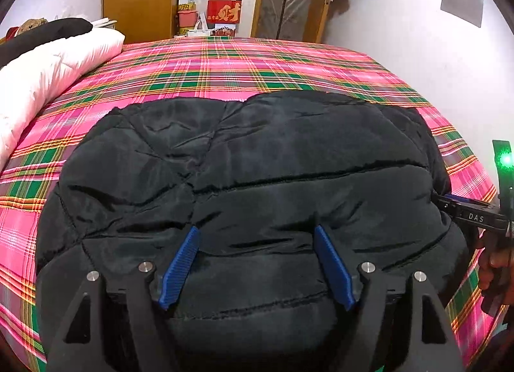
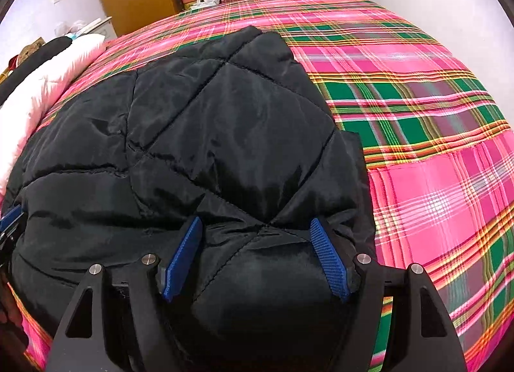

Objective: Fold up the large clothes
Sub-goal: 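Press both open tools across the black jacket bundle to smooth it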

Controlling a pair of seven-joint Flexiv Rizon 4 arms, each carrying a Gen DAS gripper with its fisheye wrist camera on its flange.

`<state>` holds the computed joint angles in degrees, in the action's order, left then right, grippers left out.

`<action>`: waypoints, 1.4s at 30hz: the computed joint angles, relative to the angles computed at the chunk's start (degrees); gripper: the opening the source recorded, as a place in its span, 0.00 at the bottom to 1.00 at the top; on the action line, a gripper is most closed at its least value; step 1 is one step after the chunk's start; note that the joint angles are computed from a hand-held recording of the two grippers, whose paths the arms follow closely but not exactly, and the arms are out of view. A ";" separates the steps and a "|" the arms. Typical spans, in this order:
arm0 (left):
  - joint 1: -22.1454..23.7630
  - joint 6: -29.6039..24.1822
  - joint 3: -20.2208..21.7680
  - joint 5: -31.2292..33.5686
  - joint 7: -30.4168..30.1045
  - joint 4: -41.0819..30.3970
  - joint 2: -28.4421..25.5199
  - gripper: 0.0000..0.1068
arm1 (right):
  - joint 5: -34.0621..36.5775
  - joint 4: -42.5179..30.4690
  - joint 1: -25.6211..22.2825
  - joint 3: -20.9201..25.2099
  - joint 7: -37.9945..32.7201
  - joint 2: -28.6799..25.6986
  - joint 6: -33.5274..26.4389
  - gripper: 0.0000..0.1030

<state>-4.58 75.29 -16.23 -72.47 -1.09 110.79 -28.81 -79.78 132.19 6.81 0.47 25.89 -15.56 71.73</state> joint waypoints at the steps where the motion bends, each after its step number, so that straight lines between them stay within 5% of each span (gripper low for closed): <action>1: 0.00 -0.08 0.02 0.08 -0.05 -0.07 -0.13 0.72 | -1.59 0.06 -0.19 -0.33 1.27 -0.11 0.56 0.68; 6: 0.39 -1.18 -0.08 -0.74 0.49 -0.11 0.03 0.72 | 2.93 0.16 0.17 0.82 -1.95 0.30 -1.17 0.68; 10: 0.84 -5.20 2.18 4.24 -6.20 -0.84 1.05 0.69 | 10.97 0.24 2.95 2.48 -8.26 4.20 -7.20 0.68; 16: 0.19 2.88 1.38 -8.19 0.74 -4.46 0.23 0.69 | 4.15 -2.48 1.92 1.72 -6.39 5.72 -6.50 0.68; 20: -0.89 1.67 9.14 9.10 -19.70 -8.95 -5.57 0.69 | 12.62 -5.84 1.33 1.07 -13.80 -0.05 -5.70 0.68; 27: 3.45 5.28 3.68 13.29 -19.93 -9.17 -7.08 0.70 | 17.20 -6.78 3.03 -1.65 -16.64 -3.26 -4.09 0.68; 31: 6.15 4.61 1.55 15.31 -23.27 -7.33 -4.93 0.68 | 16.87 -5.01 4.71 -1.64 -15.00 1.40 -5.93 0.67; 34: 11.50 1.20 -4.38 10.86 -20.03 -3.75 -0.98 0.66 | 5.85 -1.14 4.35 -0.29 -5.46 7.00 -4.93 0.67; 38: 13.22 -3.99 -7.86 -1.05 -4.79 3.30 5.93 0.66 | 1.98 1.76 4.37 4.23 -0.53 9.04 -5.66 0.67; 41: 10.79 -7.53 -6.07 2.00 -1.77 5.93 7.24 0.67 | 3.46 1.32 4.83 4.71 -2.64 5.73 -5.32 0.67; 42: 8.74 -4.73 -5.52 2.92 -0.20 6.25 6.57 0.67 | 3.33 1.24 4.92 4.43 -2.86 5.07 -5.14 0.67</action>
